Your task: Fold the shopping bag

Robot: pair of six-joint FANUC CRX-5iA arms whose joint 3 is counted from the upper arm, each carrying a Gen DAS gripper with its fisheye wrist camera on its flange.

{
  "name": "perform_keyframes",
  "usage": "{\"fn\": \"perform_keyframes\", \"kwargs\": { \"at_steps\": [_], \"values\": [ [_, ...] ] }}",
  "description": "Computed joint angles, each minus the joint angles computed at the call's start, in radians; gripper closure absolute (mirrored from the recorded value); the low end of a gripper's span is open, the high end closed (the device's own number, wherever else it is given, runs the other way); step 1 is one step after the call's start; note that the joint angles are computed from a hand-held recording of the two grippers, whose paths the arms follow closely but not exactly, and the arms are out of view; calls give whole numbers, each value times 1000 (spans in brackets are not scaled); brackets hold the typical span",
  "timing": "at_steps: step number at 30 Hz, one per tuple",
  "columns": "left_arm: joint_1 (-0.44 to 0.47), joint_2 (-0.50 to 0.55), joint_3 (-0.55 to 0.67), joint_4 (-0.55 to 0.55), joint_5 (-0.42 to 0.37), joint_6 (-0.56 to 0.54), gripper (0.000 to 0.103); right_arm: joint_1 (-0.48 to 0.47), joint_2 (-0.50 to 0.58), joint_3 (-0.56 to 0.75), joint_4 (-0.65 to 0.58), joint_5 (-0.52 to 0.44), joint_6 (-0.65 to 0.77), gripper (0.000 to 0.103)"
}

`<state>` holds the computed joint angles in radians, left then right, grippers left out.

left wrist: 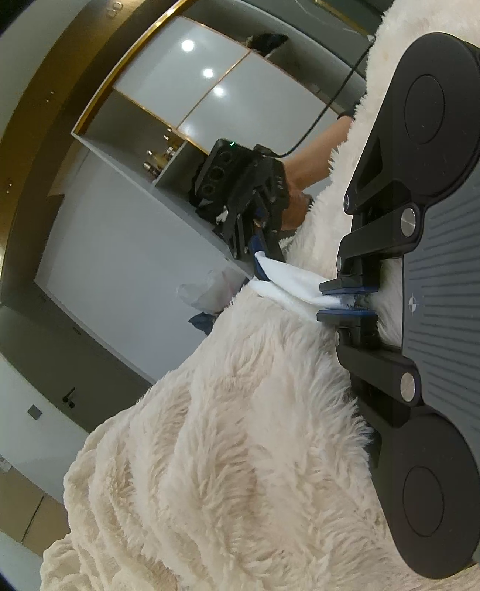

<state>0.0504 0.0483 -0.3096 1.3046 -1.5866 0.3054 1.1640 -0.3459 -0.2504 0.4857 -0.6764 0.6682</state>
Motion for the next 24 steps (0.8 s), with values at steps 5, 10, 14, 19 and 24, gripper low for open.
{"fn": "perform_keyframes", "kwargs": {
  "at_steps": [5, 10, 14, 19, 24],
  "values": [
    [-5, -5, -17, 17, 26, 19, 93, -61, -3, -63, 17, 116, -335, 93],
    [-10, -26, -32, 16, 48, 18, 93, -44, -19, -123, 167, 120, -503, 80],
    [-17, -31, -39, 18, 58, 24, 94, 12, -82, -222, 515, 23, -920, 72],
    [-23, -29, -45, 21, 61, 34, 94, 12, -123, -307, 712, 164, -1295, 51],
    [-21, -18, -39, 19, 54, 52, 94, 69, 38, -165, 439, 165, -1198, 50]
  ]
}}
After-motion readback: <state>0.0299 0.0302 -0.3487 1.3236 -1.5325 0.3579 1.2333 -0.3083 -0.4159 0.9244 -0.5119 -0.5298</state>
